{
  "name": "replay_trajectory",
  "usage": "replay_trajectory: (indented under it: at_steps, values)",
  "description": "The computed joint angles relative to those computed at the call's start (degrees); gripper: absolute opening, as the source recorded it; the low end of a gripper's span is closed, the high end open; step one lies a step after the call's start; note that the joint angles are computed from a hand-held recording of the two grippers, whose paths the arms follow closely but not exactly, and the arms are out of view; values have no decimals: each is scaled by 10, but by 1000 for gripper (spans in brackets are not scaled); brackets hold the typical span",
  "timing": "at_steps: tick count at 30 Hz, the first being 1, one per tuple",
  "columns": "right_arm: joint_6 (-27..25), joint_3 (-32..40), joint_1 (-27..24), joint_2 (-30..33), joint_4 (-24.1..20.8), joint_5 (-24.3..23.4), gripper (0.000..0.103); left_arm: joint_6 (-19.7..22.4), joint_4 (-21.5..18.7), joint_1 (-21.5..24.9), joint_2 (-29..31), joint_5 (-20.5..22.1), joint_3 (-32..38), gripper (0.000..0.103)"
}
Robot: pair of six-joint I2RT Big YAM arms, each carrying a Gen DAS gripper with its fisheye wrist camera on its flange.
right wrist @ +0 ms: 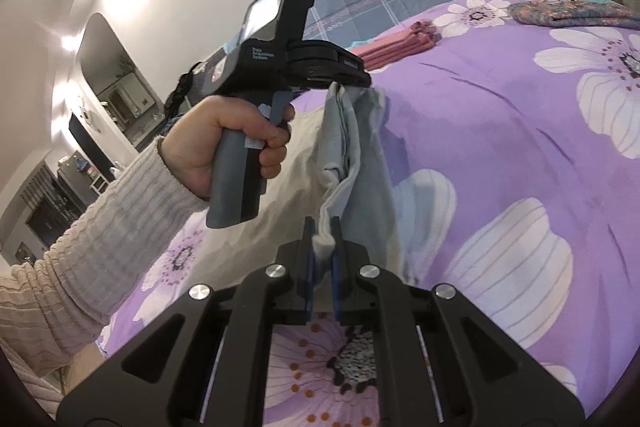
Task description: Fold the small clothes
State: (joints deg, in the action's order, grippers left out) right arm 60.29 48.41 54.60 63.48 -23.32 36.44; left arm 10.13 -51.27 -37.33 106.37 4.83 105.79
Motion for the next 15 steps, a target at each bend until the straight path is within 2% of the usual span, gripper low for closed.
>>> replay_trajectory:
  at_steps: [6, 8, 9, 10, 15]
  values:
    - [47, -3, -10, 10, -34, -23, 7, 20, 38, -10, 0, -21, -26, 10]
    - [57, -11, -12, 7, -29, -38, 7, 35, 44, -8, -7, -2, -36, 29]
    - [58, -13, -14, 6, -27, -41, 7, 38, 43, -6, -13, 4, -41, 44]
    - [60, -15, -14, 5, -25, -42, 7, 40, 48, -5, -22, 7, -51, 52]
    - [68, -24, -9, 0, -16, -40, 7, 85, 90, 19, -115, 44, -139, 69]
